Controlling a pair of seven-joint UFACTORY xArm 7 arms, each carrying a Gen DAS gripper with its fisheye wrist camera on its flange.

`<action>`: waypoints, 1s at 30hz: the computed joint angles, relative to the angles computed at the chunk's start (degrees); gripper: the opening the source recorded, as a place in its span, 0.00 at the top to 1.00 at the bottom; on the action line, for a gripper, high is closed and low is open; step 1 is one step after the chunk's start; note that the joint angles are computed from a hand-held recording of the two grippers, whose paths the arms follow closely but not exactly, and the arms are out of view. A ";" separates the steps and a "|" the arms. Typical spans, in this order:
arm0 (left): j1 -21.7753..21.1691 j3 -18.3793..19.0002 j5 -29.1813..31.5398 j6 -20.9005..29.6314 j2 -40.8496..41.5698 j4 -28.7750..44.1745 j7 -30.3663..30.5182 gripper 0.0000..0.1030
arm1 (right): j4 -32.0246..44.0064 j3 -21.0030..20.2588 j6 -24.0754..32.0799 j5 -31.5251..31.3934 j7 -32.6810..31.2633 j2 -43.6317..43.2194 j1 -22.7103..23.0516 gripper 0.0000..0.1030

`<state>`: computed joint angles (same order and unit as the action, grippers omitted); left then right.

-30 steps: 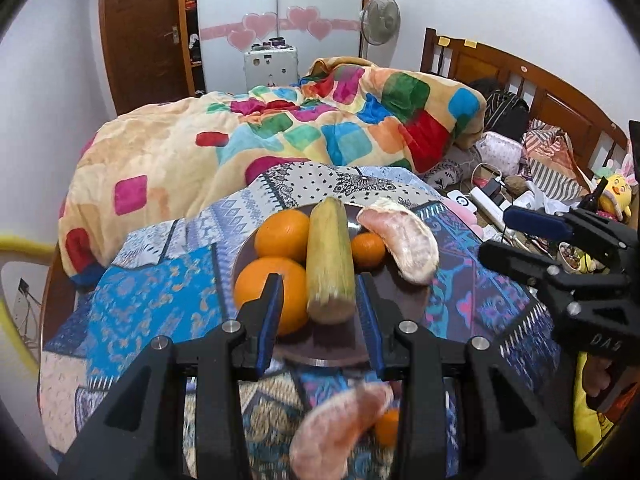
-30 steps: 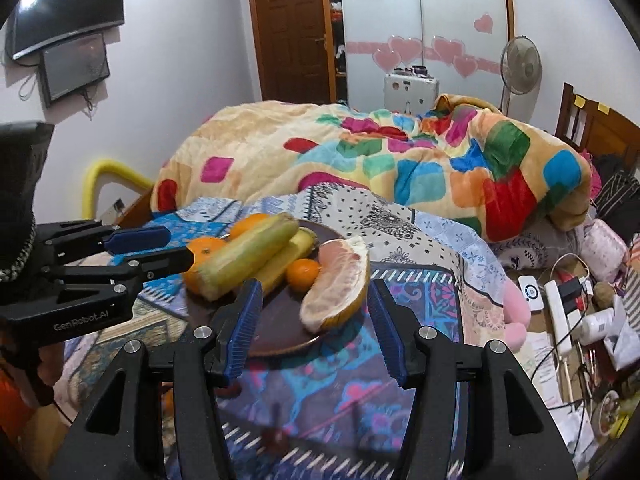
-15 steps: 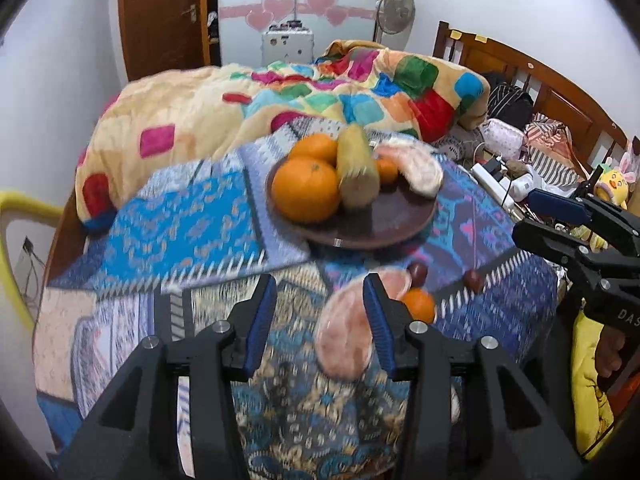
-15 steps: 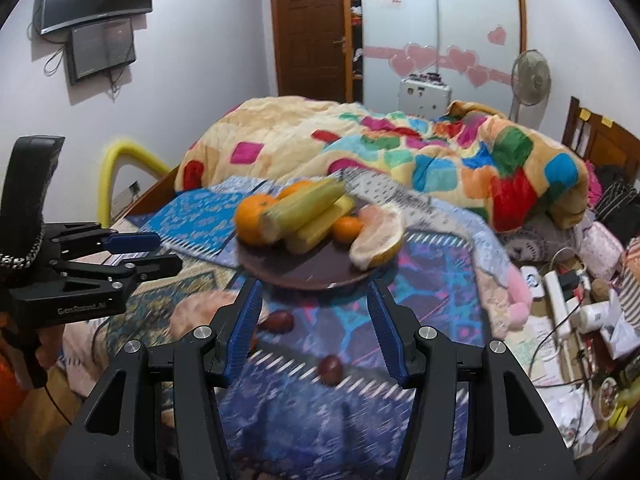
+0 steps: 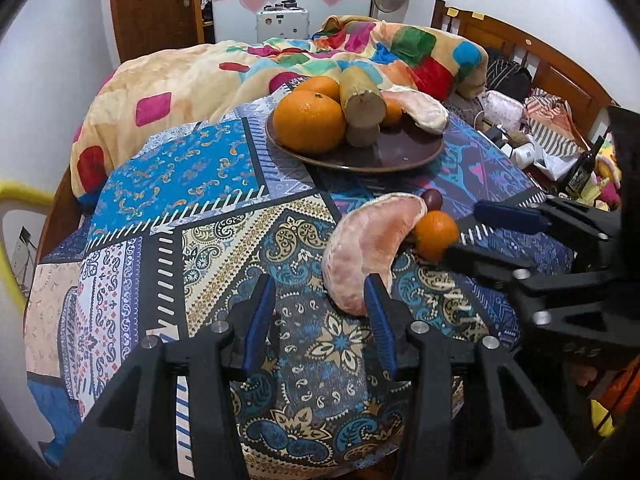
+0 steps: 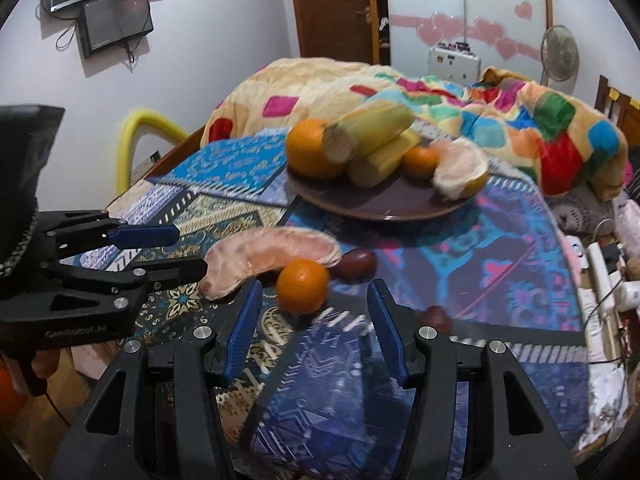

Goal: Organize fruits
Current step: 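Grasp a second pink pomelo segment with the left gripper while the right gripper grasps a mandarin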

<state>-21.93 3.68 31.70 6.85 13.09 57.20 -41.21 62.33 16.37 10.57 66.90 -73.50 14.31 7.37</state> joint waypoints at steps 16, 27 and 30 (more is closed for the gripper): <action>-0.88 0.31 -2.43 -0.70 3.57 3.00 3.38 0.45 | 0.58 0.31 1.47 4.31 -3.34 0.49 -0.81 0.73; -0.87 -1.74 -9.59 2.42 9.53 10.50 12.64 0.45 | 0.63 -2.87 1.79 3.11 -2.84 -0.49 -1.30 0.73; 0.93 -3.73 -12.85 1.68 10.56 11.39 15.51 0.46 | 0.61 -2.93 1.74 3.08 -3.19 -0.48 -1.82 0.73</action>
